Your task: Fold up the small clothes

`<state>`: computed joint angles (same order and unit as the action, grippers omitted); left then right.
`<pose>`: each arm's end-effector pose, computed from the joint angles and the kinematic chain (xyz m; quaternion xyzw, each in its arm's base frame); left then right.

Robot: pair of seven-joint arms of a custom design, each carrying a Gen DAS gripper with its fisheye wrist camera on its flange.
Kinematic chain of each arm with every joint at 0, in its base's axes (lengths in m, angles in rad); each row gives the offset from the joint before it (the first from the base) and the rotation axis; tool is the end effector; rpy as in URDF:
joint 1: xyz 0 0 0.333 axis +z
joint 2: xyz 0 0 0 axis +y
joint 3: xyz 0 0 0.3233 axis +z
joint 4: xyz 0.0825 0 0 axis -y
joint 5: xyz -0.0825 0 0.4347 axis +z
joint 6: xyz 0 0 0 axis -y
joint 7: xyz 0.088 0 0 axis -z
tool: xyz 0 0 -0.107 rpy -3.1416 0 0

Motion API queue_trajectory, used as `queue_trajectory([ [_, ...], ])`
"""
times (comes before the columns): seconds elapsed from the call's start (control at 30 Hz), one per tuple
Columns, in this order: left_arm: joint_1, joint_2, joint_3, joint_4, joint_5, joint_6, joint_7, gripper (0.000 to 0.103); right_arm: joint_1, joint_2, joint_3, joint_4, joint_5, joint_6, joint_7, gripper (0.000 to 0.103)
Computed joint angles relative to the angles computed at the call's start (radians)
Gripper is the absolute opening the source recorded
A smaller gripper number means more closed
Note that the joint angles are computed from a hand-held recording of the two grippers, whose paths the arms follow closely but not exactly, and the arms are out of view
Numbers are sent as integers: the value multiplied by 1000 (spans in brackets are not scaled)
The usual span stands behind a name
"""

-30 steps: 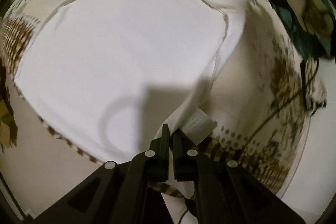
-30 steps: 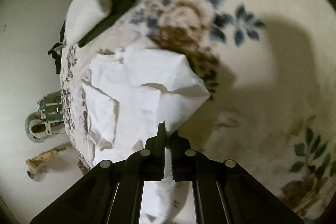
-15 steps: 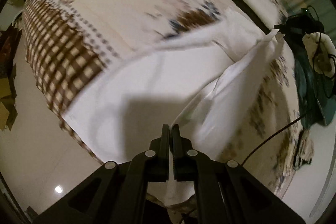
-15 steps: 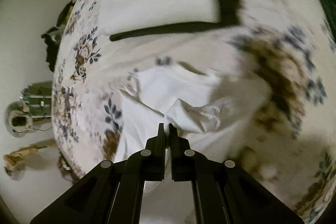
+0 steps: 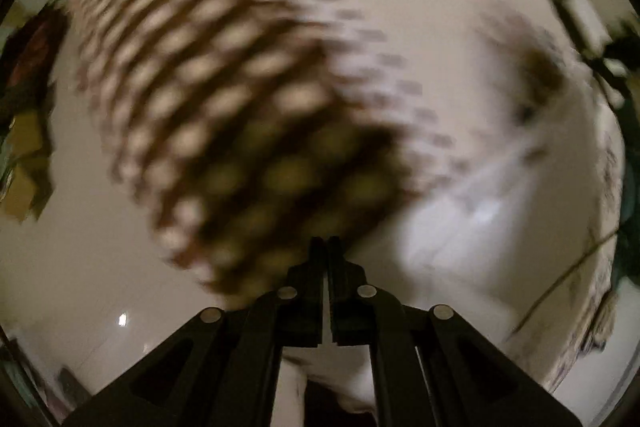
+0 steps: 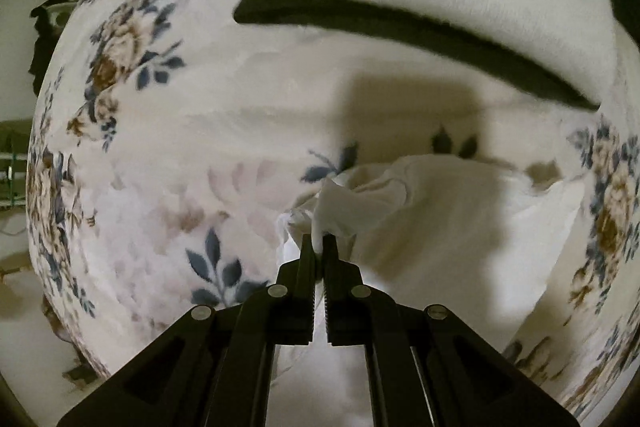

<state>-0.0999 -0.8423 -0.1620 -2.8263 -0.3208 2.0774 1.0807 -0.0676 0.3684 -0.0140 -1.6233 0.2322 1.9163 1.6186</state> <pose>0.3314 -0.0961 0.4101 0.8351 -0.5417 0.0778 0.0555 0.7034 -0.0402 0.3909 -0.6229 0.7743 0.0998 0.0495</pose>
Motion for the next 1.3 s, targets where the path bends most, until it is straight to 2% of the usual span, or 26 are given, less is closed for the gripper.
queue_trajectory([
  [0.03,7,-21,26,-14,-16,-15,1,1,-15,3,5,5,38,-33,-9,37],
  [0.1,19,-51,51,-19,-42,-57,-10,2,-38,-36,10,-38,105,-42,-38,58],
  [0.2,-20,-62,66,-5,-140,-49,4,6,-39,-159,1,-161,138,-13,-105,58],
  [0.23,-44,-56,68,-3,-191,-26,5,13,-36,-221,-5,-222,140,-5,-139,58],
  [0.27,-75,-32,65,4,-252,3,2,27,-28,-282,-14,-281,130,1,-161,58],
  [0.33,-127,33,63,21,-352,51,5,45,-10,-405,-35,-399,92,6,-185,58],
  [0.37,-146,78,54,38,-383,69,6,45,-1,-462,-46,-455,77,7,-193,58],
  [0.43,-156,154,20,77,-382,87,-15,44,10,-595,-71,-581,23,-11,-204,58],
  [0.47,-152,160,4,78,-365,99,-32,36,13,-660,-82,-644,-3,-21,-202,58],
  [0.5,-153,145,-9,68,-356,123,-47,20,13,-718,-97,-698,-24,-37,-201,58],
  [0.53,-150,130,-14,64,-335,117,-64,0,13,-775,-111,-750,-37,-60,-195,58],
  [0.6,-144,55,-24,33,-284,93,-103,0,12,-860,-143,-835,-43,-104,-192,58],
  [0.7,-106,-92,-30,-24,-143,-46,-164,0,0,-956,-190,-947,-25,-142,-190,58],
  [0.8,-69,-200,-9,-73,-82,-156,-203,1,-8,-1000,-217,-1012,2,-151,-194,58],
  [0.9,-37,-255,17,-86,-74,-216,-218,2,-7,-1029,-236,-1030,38,-155,-212,58],
  [0.93,-32,-278,23,-93,-88,-214,-225,3,-6,-1036,-242,-1026,47,-156,-221,58],
  [1.0,-29,-332,21,-113,-120,-183,-241,8,7,-1012,-247,-1001,81,-146,-227,58],
  [1.07,-48,-337,30,-130,-167,-127,-227,29,18,-976,-242,-967,104,-138,-224,58],
  [1.13,-75,-300,32,-149,-222,-51,-218,34,39,-935,-225,-941,138,-127,-208,58],
  [1.2,-93,-221,32,-153,-248,3,-199,34,64,-894,-204,-913,161,-138,-194,58],
  [1.23,-104,-191,13,-147,-251,24,-209,34,77,-883,-190,-904,165,-151,-188,58],
  [1.3,-110,-189,-14,-151,-228,33,-241,21,95,-887,-159,-901,154,-162,-160,58],
])
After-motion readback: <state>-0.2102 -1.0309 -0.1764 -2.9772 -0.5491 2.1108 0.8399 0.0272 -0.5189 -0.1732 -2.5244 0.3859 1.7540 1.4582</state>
